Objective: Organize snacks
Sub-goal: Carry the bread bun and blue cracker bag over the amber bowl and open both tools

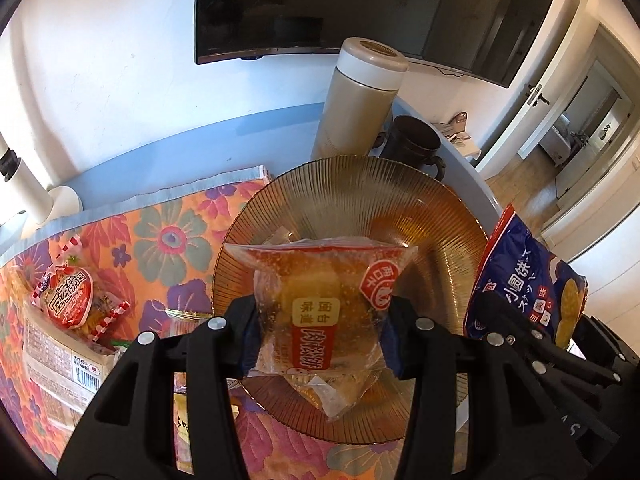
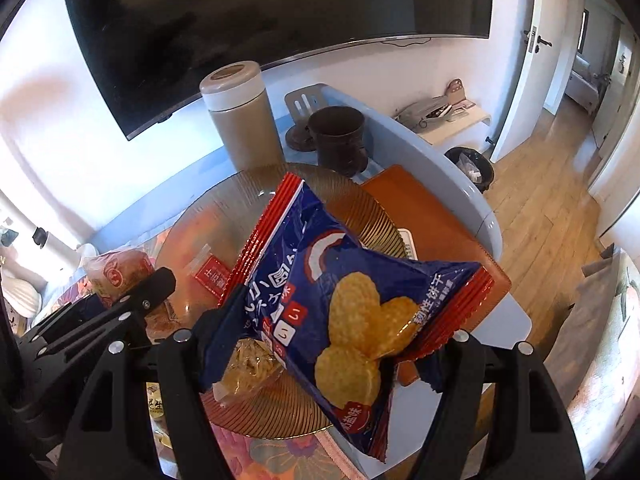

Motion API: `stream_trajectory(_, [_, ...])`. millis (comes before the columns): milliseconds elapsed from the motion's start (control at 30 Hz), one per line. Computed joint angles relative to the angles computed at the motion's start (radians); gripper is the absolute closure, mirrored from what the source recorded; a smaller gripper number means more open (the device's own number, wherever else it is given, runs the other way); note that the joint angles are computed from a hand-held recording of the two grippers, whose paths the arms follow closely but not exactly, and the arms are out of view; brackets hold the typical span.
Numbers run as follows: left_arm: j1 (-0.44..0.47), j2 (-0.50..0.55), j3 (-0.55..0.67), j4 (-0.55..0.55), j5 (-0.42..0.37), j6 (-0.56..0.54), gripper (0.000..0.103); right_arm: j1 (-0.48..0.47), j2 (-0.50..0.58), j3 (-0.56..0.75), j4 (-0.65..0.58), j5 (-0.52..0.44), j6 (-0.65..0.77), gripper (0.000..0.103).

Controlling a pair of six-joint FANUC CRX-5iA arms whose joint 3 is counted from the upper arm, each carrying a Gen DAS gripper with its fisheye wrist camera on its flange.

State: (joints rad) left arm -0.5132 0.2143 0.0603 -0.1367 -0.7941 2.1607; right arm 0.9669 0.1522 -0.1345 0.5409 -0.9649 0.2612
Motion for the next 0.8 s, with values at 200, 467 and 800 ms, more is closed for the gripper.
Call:
stream_trajectory(200, [0.008,0.003,-0.006,0.020,0.000,-0.008,0.056,-0.001,0.012,0.016,-0.023,-0.007,0.022,0.031])
stream_trajectory(467, [0.017,0.002,-0.021,0.040,0.009,-0.015,0.056,-0.011,0.014,0.025,-0.071,0.013,0.049,0.031])
stream_trajectory(800, [0.017,-0.002,-0.032,0.043,0.014,-0.015,0.056,-0.012,0.020,0.031,-0.081,0.010,0.058,0.030])
